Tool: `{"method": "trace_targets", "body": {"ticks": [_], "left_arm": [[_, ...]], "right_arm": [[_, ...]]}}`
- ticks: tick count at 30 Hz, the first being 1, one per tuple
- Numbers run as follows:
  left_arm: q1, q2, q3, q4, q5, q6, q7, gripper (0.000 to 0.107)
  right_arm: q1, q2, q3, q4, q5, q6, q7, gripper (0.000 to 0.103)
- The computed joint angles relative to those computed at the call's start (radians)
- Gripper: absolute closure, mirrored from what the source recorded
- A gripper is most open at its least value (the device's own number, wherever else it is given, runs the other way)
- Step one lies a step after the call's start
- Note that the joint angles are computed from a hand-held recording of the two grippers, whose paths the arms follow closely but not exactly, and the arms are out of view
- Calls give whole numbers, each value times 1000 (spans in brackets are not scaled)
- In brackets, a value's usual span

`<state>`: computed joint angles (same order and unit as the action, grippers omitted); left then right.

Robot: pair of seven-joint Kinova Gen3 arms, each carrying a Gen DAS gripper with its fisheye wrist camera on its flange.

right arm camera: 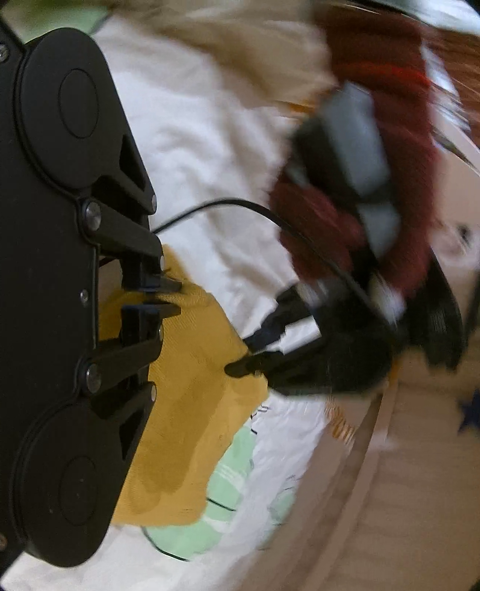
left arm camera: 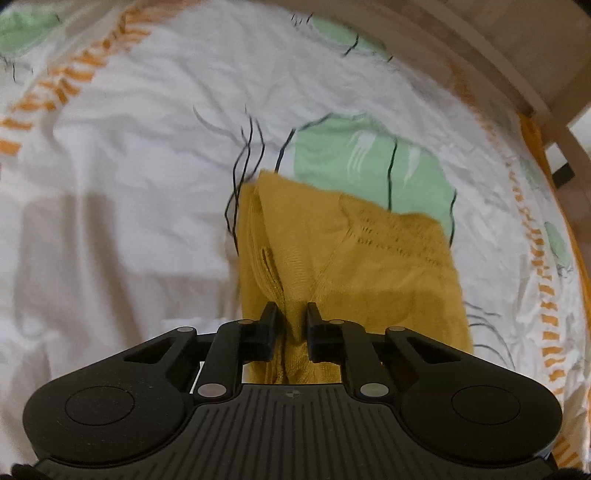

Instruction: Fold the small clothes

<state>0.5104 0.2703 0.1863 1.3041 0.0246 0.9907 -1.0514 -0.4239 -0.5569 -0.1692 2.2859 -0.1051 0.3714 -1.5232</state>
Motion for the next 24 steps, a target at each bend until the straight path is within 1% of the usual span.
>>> {"method": "trace_targets", "body": {"ticks": [1, 2, 3, 5, 6, 8, 9, 10, 11, 12, 13, 14, 16, 17, 18, 19, 20, 21, 22, 24], "left_arm": [[-6, -14, -2, 13, 7, -15, -1, 93], [-15, -26, 3, 27, 5, -33, 9, 96], [-7, -36, -5, 37, -14, -45, 25, 101], [34, -23, -33, 23, -79, -18, 68, 102], [37, -8, -34, 8, -92, 12, 79, 102], [10, 15, -15, -10, -69, 49, 69, 102], [0, 13, -16, -4, -53, 46, 68, 101], [-10, 6, -16, 4, -38, 37, 64, 101], [-19, -4, -17, 14, -27, 27, 63, 101], [-22, -16, -20, 26, -24, 13, 74, 101], [-25, -30, -23, 43, -23, -6, 87, 101], [-33, -43, -23, 61, -14, -25, 91, 101], [-65, -75, -15, 112, 38, -77, 73, 101], [-84, -89, -9, 137, 76, -98, 59, 99], [-99, -103, -5, 160, 108, -118, 46, 92], [-108, -120, -1, 189, 131, -144, 37, 86], [-112, -139, 1, 218, 141, -171, 29, 74], [-110, -151, 4, 235, 135, -187, 30, 71], [-104, -164, 7, 247, 120, -192, 37, 71], [-88, -180, 14, 253, 75, -178, 61, 71]], "right_arm": [[-25, -2, 34, -1, -29, -10, -10, 92], [-55, 4, 65, -7, -50, -14, -9, 92], [-70, 14, 78, -12, -60, -16, -9, 92], [-88, 52, 81, -24, -65, -8, -1, 91], [-106, 78, 97, -37, -76, 17, 10, 87], [-103, 107, 102, -40, -99, 33, 1, 80], [-115, 109, 122, -40, -116, 38, 11, 80], [-123, 98, 140, -36, -135, 40, 17, 79], [-133, 84, 159, -33, -153, 43, 24, 74], [-155, 70, 197, -33, -173, 50, 42, 67], [-168, 49, 231, -32, -196, 60, 55, 62], [-164, 31, 245, -31, -210, 67, 57, 56], [-145, -3, 276, -33, -228, 88, 59, 54], [-130, -9, 286, -35, -234, 93, 55, 51], [-104, -21, 296, -40, -238, 107, 46, 45], [-84, -29, 310, -42, -244, 118, 38, 42], [-67, -37, 326, -43, -250, 129, 30, 39], [-49, -37, 336, -42, -257, 129, 21, 39], [-22, -37, 340, -46, -258, 138, 7, 39], [22, -32, 354, -60, -256, 165, -14, 35]]}}
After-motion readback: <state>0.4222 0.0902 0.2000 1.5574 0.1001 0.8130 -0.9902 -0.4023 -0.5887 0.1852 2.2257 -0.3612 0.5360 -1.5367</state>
